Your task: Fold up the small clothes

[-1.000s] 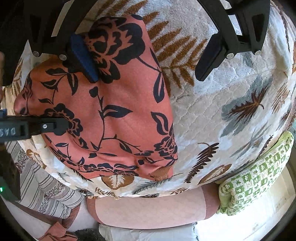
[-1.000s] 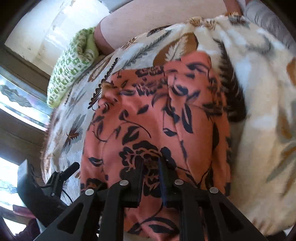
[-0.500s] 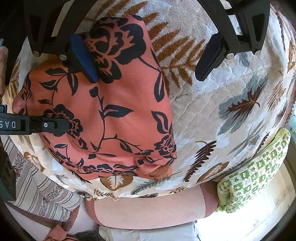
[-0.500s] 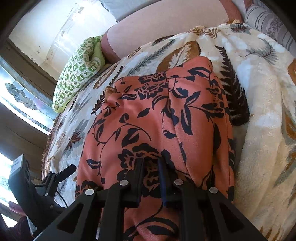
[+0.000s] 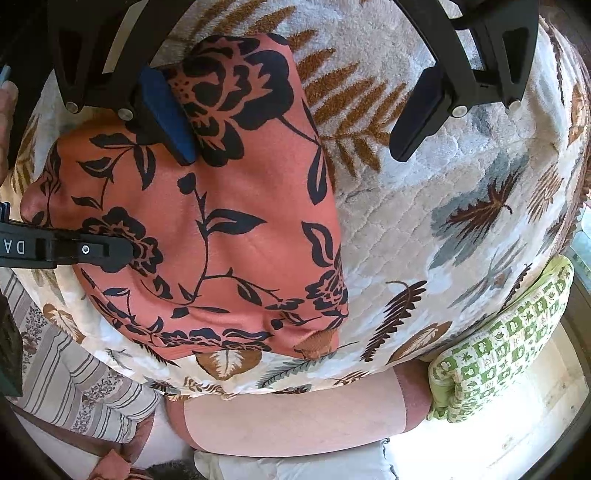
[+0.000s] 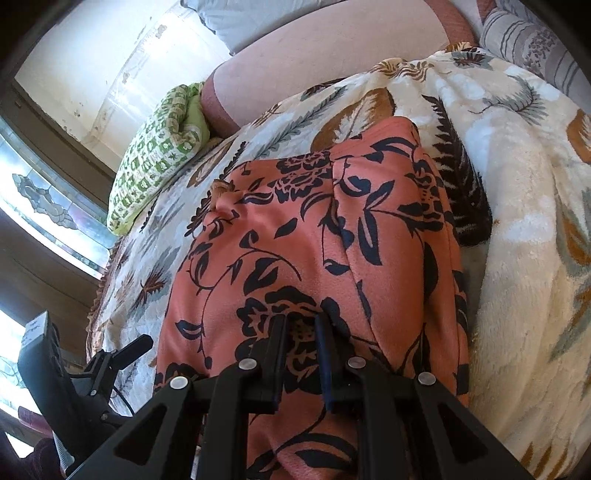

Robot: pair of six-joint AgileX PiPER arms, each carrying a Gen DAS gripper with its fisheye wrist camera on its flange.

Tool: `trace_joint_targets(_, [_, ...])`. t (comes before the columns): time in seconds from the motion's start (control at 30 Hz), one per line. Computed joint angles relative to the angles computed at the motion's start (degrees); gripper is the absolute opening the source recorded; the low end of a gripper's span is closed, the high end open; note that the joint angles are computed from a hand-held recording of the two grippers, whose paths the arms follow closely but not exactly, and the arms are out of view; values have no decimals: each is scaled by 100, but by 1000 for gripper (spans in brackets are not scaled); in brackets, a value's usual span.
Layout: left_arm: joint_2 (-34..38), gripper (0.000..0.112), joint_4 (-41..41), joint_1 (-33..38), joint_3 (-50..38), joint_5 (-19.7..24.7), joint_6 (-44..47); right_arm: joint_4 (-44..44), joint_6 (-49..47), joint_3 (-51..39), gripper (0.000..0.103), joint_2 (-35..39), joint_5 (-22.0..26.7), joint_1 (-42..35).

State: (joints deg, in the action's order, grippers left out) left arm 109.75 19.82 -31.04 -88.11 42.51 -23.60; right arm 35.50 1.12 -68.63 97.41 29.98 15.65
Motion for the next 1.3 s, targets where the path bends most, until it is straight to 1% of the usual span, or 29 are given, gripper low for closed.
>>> trace_joint_targets(0.07, [-3, 103, -15, 2, -1, 8, -13, 61, -21, 15, 19, -21, 24, -20])
trace_joint_targets(0.13, [-9, 103, -55, 10, -5, 27, -9, 179, -74, -10, 19, -28, 147, -82])
trace_joint_targets(0.27, [17, 103, -267, 74, -122, 147, 161, 817, -221, -133, 20, -68, 815, -459])
trace_joint_targets(0.3, [30, 103, -332, 92, -169, 196, 205, 1156, -380, -92, 26, -118, 988, -625])
trace_joint_targets(0.37, [48, 103, -472, 128, -292, 331, 321, 1675, -729, 85, 46, -297, 1078, -839])
trace_joint_targets(0.4, [49, 103, -541, 143, -352, 405, 395, 1951, -968, 222, 71, -441, 1045, -927])
trace_joint_targets(0.43, [57, 103, -593, 154, -447, 528, 477, 2237, -1228, 368, 78, -599, 984, -1001])
trace_joint_targets(0.47, [46, 103, -635, 165, -535, 641, 573, 2298, -1301, 420, 78, -707, 954, -1048])
trace_joint_targets(0.53, [-30, 103, -619, 175, -640, 751, 686, 1880, -1008, 378, 78, -913, 904, -1108])
trace_joint_targets(0.57, [-102, 103, -553, 180, -658, 737, 680, 1697, -874, 338, 78, -962, 944, -1160])
trace_joint_targets(0.67, [-212, 103, -467, 268, -819, 738, 712, 1731, -910, 349, 78, -1019, 1113, -1449])
trace_joint_targets(0.8, [-30, 103, -638, 533, -1346, 977, 873, 1852, -922, 454, 78, -976, 1152, -1680])
trace_joint_targets(0.9, [320, 103, -814, 775, -1948, 1310, 953, 1863, -938, 479, 78, -878, 1186, -1709])
trace_joint_targets(1.07, [1016, 103, -1747, 1193, -2866, 1839, 1443, 1949, -1051, 483, 78, -619, 1210, -1849])
trace_joint_targets(1.23, [1460, 103, -2495, 1306, -3319, 2046, 1733, 2150, -1250, 299, 78, -168, 1347, -1928])
trace_joint_targets(1.3, [1639, 103, -2676, 1303, -3539, 2158, 1758, 2140, -1312, 90, 78, 47, 1403, -1919])
